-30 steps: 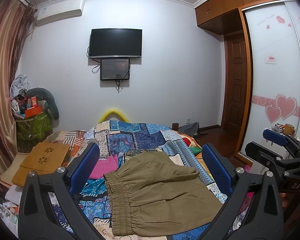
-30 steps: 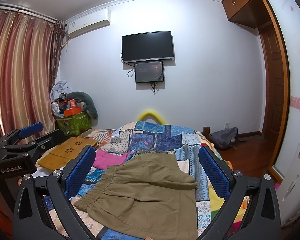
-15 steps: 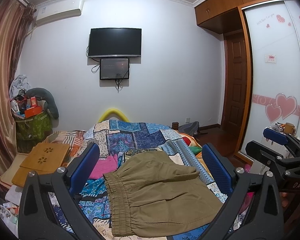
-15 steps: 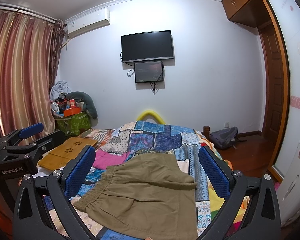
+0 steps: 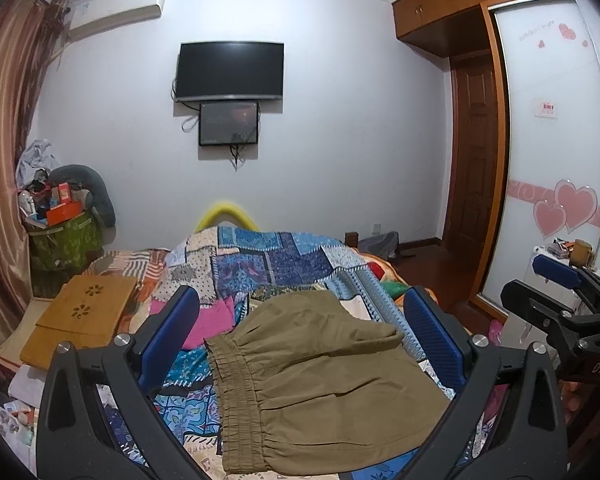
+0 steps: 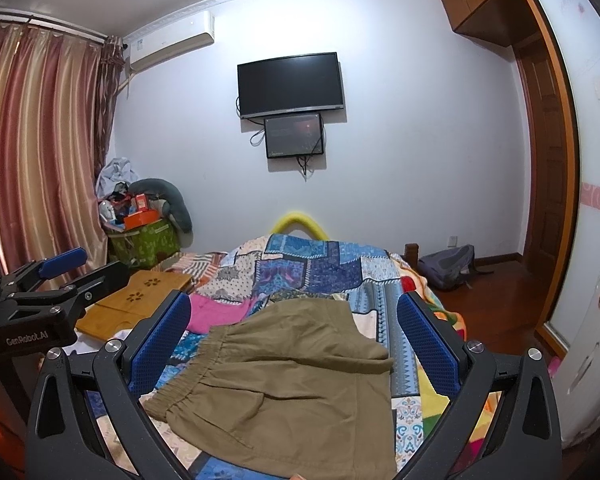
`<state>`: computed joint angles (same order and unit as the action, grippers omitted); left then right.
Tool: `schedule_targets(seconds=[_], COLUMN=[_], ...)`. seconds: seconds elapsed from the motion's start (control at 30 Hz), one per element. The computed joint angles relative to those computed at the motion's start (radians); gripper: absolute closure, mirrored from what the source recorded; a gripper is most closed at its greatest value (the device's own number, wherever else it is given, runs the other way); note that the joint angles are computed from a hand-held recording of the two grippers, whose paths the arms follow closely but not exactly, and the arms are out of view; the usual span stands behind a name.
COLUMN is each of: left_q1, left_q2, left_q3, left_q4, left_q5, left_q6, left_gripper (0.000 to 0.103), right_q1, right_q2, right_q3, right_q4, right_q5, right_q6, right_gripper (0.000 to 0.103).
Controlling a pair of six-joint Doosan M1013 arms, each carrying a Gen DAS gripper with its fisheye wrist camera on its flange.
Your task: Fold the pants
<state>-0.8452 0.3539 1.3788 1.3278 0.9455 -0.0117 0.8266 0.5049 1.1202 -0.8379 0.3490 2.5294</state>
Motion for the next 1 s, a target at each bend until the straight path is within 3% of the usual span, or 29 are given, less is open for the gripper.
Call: schedule_targets(seconds=[0.37, 0.77, 1.0], left_q1=[0.130, 0.272, 0.319], left_q2=[0.087, 0.202, 0.241], left_q3=[-0.090, -0.164, -0.180], left_q4=[-0.316, -0.698, -0.862], left_q5=[-0.009, 0.031, 0.035], left_q6=[0.246, 0.532, 0.650], left_gripper=[0.000, 0.000, 0.009], right_q1=[-0.038, -0.118, -0.154], right_q2=[0.074, 0.237, 0.346], right_q3=[-0.076, -0.269, -0.416], right_q4=[0.184, 0.495, 0.659], right_q5=[0.106, 0.390, 0.522], right_q6=[-0.239, -0.559, -0.666], right_gripper=[0.000, 0.001, 0.017])
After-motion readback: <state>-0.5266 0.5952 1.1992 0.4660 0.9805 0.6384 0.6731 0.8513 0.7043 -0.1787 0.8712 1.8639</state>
